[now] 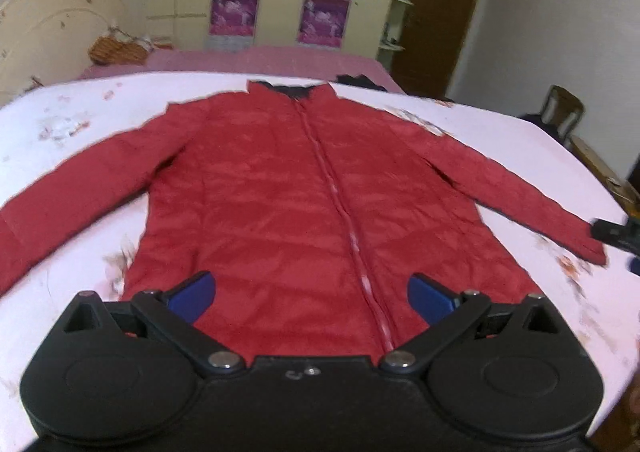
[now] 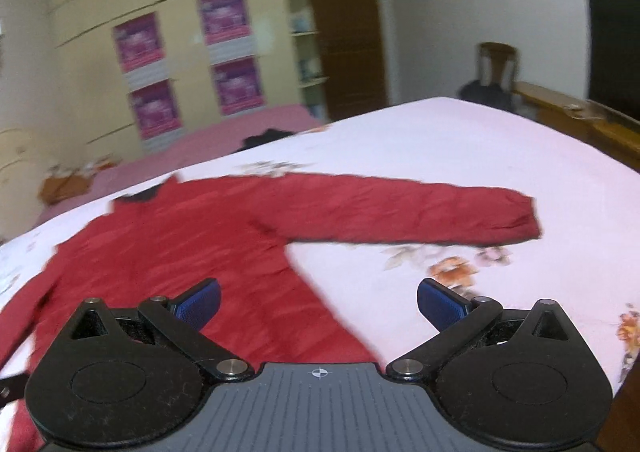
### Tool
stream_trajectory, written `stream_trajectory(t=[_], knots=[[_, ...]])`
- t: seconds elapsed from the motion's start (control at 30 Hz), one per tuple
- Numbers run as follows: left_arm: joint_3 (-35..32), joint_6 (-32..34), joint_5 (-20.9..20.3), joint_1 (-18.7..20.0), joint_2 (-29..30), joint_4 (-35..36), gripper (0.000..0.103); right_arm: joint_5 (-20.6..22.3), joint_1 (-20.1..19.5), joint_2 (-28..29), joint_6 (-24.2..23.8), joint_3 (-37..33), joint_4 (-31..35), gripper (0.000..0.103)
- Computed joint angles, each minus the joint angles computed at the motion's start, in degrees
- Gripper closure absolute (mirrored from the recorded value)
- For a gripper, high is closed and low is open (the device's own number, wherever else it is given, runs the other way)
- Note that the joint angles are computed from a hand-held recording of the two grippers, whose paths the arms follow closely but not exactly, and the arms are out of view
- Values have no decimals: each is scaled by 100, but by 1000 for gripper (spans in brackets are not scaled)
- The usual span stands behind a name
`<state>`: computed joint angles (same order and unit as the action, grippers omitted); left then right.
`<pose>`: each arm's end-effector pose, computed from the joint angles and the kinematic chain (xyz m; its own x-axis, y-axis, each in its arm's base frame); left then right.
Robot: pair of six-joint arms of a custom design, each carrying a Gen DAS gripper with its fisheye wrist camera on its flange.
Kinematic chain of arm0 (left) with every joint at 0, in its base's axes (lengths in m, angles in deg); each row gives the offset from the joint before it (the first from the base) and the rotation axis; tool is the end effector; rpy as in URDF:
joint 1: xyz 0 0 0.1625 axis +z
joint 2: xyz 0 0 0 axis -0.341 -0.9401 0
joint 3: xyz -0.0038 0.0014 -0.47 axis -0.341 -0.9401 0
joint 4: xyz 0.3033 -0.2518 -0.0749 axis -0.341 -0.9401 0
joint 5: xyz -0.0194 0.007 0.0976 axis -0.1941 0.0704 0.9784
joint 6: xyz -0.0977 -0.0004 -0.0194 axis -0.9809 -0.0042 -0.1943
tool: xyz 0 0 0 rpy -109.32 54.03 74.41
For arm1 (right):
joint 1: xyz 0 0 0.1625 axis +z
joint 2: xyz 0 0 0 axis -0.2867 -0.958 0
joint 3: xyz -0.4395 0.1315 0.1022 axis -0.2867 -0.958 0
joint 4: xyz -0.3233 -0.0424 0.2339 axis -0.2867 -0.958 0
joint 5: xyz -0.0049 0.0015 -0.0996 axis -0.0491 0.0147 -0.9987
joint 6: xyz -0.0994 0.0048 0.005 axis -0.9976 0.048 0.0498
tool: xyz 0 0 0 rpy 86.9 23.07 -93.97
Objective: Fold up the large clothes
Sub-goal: 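Grasp the red sleeve cuff with the right gripper and fold it across the body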
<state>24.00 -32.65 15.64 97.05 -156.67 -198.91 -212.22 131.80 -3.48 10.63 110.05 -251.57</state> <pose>0.0490 -0.6425 0.3971 -0.7983 -0.0316 -0.6014 0.4252 0.6776 -0.6000 0.3541 -0.6098 -0.0117 -0.8225 0.1550 0.5473 -0.4016 0.5231 -0.7517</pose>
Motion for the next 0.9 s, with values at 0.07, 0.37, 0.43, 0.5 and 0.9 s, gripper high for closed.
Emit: stream_trajectory(t=[0.07,0.37,0.43,0.5,0.9], knots=[[-221,-51,-122,69,176,74,2,-77,-141,-53,181,-46,-5,0],[-1022,352,93,63,1084,-479,8,245,-936,-465,1161,46,137,41],[-1188,462,139,33,1273,-680,6,312,-1117,-526,1503,33,251,41],[-1365,657,194,-7,1474,-881,6,470,-1300,-584,1769,31,301,41],[-2600,168,287,-14,2287,426,6,1269,-1969,-702,2610,132,142,57]])
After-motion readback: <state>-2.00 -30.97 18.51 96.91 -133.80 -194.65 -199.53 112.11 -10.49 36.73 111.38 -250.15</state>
